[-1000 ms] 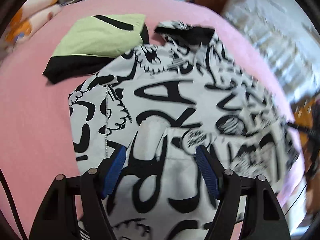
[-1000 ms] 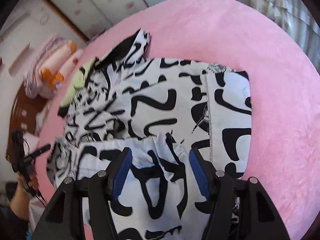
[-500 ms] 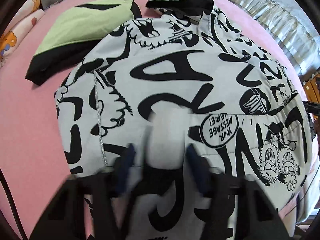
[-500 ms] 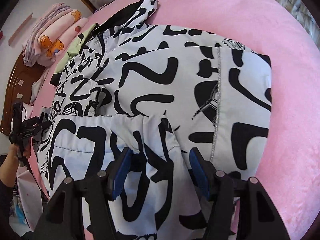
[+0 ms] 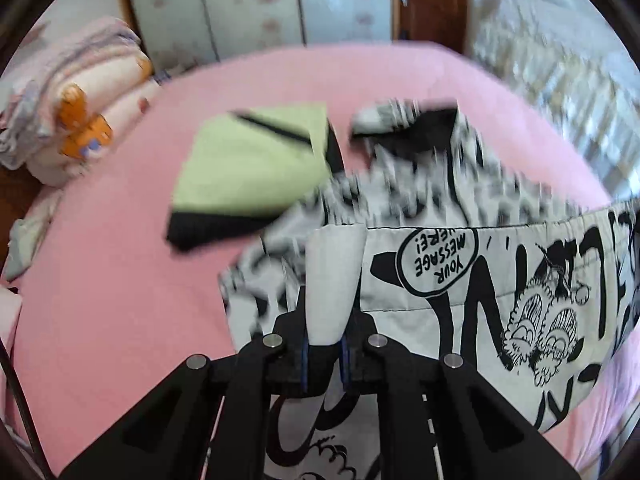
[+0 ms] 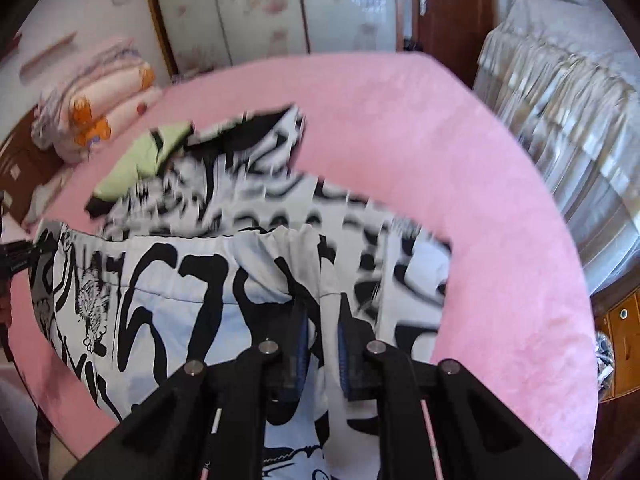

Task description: Fold large clothes

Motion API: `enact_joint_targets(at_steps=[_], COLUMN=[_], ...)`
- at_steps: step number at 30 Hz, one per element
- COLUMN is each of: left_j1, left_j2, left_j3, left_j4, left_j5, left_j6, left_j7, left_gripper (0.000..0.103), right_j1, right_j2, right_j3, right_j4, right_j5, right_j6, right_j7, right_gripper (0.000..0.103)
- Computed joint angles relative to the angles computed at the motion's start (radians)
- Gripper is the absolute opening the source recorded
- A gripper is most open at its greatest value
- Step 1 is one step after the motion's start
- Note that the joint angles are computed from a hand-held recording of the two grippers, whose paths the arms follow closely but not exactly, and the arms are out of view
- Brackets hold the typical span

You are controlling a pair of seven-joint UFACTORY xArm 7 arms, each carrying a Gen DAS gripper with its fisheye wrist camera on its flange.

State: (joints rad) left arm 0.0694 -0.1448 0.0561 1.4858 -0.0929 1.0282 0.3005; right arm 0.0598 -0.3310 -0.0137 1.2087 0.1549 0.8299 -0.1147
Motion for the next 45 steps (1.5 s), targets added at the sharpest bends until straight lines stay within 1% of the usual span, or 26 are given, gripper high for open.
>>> enact_joint_targets(at_steps=[2,3,5,6,7,10,12,13,16,17,19,21,24,25,29,32,34,36,37,38,39,40,41,42,43,45], left_j1=[-0.029,-0.001,0.136,0.162,0.148,-0.010,-0.105,-0.115,-0.239,-0.230,-0.126,-0.089,0.044,0.059,0.070,0.110,0.102,0.084,0.047,0.040,0.063,0.077,0.098,0.125,0.115,0.148], left_j2=[0.044,0.075,0.149,0.194,0.227,0.333,0.401,0.426,0.459,0.476,0.502,0.514,0.550,0.559,0.543,0.550,0.537,0.518,0.495,0.478,0.461,0.444,0.441,0.435,0.435,0.434], left_j3=[0.015,-0.023,-0.179,-0.220,-0.219,-0.072,0.044,0.053,0.184,0.172,0.042,-0.002,-0.172,-0.193,-0.185,-0.219,-0.198,-0.161,-0.099,-0.076,-0.094,-0.103,-0.128,-0.164,-0.158,-0.210], left_j4=[0.055,0.092,0.166,0.201,0.225,0.304,0.350,0.355,0.270,0.279,0.296,0.297,0.304,0.296,0.209,0.218,0.231,0.240,0.225,0.217,0.207,0.197,0.202,0.199,0.205,0.200], left_j5=[0.028,0.043,0.077,0.112,0.141,0.177,0.140,0.140,0.199,0.207,0.271,0.297,0.391,0.411,0.372,0.338,0.325,0.278,0.203,0.148,0.124,0.125,0.141,0.175,0.187,0.213], left_j6=[-0.065,-0.075,-0.083,-0.093,-0.100,-0.079,-0.048,-0.049,-0.204,-0.208,-0.233,-0.266,-0.281,-0.297,-0.393,-0.397,-0.362,-0.348,-0.363,-0.370,-0.375,-0.375,-0.368,-0.367,-0.356,-0.364], left_j7=[-0.035,-0.061,-0.109,-0.147,-0.176,-0.231,-0.214,-0.223,-0.415,-0.424,-0.462,-0.474,-0.517,-0.523,-0.485,-0.462,-0.473,-0.463,-0.423,-0.391,-0.378,-0.383,-0.393,-0.412,-0.415,-0.436], left_gripper=[0.009,0.009,0.009,0.009,0.009,0.009,0.009,0.009,0.009,0.009,0.009,0.009,0.010,0.011,0.013,0.023,0.046,0.049,0.049,0.049,0.048,0.041,0.030,0.011,0.009,0.009], right_j1=[-0.007,-0.012,-0.018,-0.019,-0.019,-0.011,0.005,0.012,0.038,0.044,0.048,0.046,0.036,0.031,0.001,-0.009,0.007,0.010,-0.001,-0.011,-0.019,-0.025,-0.023,-0.018,-0.007,0.019], right_j2=[0.049,0.088,0.169,0.216,0.267,0.408,0.497,0.525,0.620,0.633,0.651,0.670,0.714,0.729,0.719,0.719,0.721,0.711,0.689,0.665,0.639,0.617,0.604,0.602,0.615,0.637], right_j3=[0.013,0.023,0.035,0.040,0.044,0.044,0.041,0.038,0.027,0.023,0.017,0.013,0.015,0.018,0.030,0.034,0.023,0.019,0.026,0.030,0.033,0.036,0.039,0.042,0.042,0.048], right_j4=[0.051,0.088,0.164,0.206,0.252,0.381,0.460,0.481,0.555,0.560,0.564,0.573,0.595,0.599,0.522,0.535,0.569,0.595,0.581,0.563,0.538,0.512,0.502,0.509,0.531,0.561], right_j5=[-0.012,-0.030,-0.066,-0.085,-0.108,-0.178,-0.226,-0.241,-0.289,-0.299,-0.305,-0.304,-0.276,-0.265,-0.202,-0.174,-0.209,-0.223,-0.202,-0.181,-0.160,-0.144,-0.136,-0.134,-0.144,-0.165], right_j6=[-0.053,-0.072,-0.096,-0.105,-0.109,-0.075,-0.032,-0.018,0.038,0.041,0.029,0.011,0.032,0.042,-0.012,0.009,0.058,0.097,0.079,0.053,0.014,-0.022,-0.042,-0.040,-0.033,-0.011], right_j7=[0.036,0.059,0.099,0.117,0.139,0.192,0.227,0.239,0.270,0.280,0.298,0.312,0.314,0.305,0.272,0.243,0.238,0.228,0.211,0.201,0.195,0.187,0.184,0.181,0.188,0.200], right_gripper=[0.011,0.011,0.011,0.011,0.011,0.011,0.011,0.011,0.011,0.011,0.011,0.011,0.011,0.012,0.013,0.017,0.025,0.030,0.030,0.030,0.031,0.030,0.030,0.030,0.030,0.017])
